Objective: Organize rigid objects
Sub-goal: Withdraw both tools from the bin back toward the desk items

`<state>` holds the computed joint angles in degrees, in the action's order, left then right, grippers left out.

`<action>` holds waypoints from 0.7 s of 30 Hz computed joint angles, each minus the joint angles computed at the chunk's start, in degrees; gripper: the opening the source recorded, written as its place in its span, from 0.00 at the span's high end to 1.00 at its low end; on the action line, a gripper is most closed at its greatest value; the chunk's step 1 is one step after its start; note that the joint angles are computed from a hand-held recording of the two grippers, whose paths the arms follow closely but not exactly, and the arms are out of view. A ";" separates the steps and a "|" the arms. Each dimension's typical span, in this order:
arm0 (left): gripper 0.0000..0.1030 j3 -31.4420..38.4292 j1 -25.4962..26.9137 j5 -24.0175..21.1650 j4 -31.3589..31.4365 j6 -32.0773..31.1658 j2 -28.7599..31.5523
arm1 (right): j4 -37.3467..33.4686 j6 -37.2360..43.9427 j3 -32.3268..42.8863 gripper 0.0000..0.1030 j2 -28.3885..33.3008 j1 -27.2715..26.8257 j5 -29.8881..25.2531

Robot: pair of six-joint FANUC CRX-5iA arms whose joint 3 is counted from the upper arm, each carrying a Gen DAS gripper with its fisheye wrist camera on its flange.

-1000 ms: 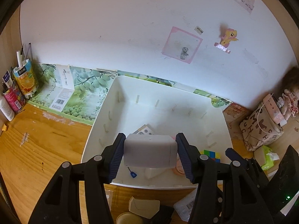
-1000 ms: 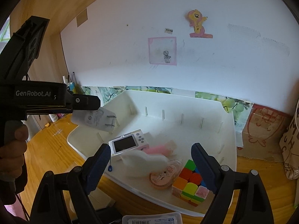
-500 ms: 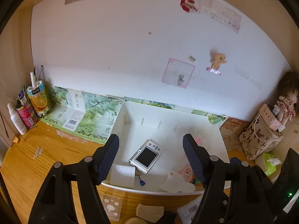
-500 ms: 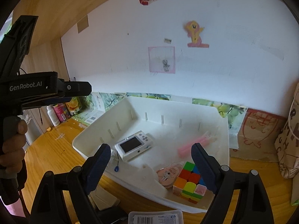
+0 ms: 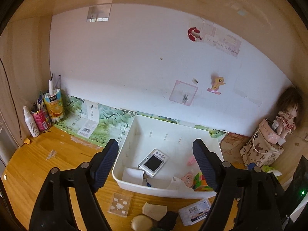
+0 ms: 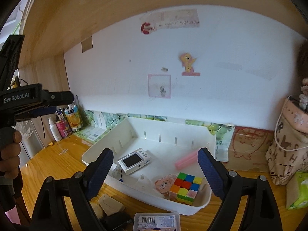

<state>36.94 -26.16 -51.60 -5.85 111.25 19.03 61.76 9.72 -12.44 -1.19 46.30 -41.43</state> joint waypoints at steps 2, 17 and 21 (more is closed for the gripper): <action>0.20 -0.86 -0.15 -0.45 -0.72 0.68 -1.00 | 1.20 -1.30 -0.74 0.12 -0.84 0.51 -0.86; 0.20 -10.93 -0.28 1.24 -5.02 8.21 -9.92 | 5.97 -7.32 -5.66 0.12 -6.38 5.54 -7.84; 0.20 -12.14 -0.50 -0.44 -5.14 8.12 -10.72 | 4.92 -8.25 -6.68 0.12 -7.28 7.05 -9.41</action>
<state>24.79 -26.66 -52.04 -10.99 119.37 8.31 66.68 1.46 -19.11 -8.47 53.35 -50.84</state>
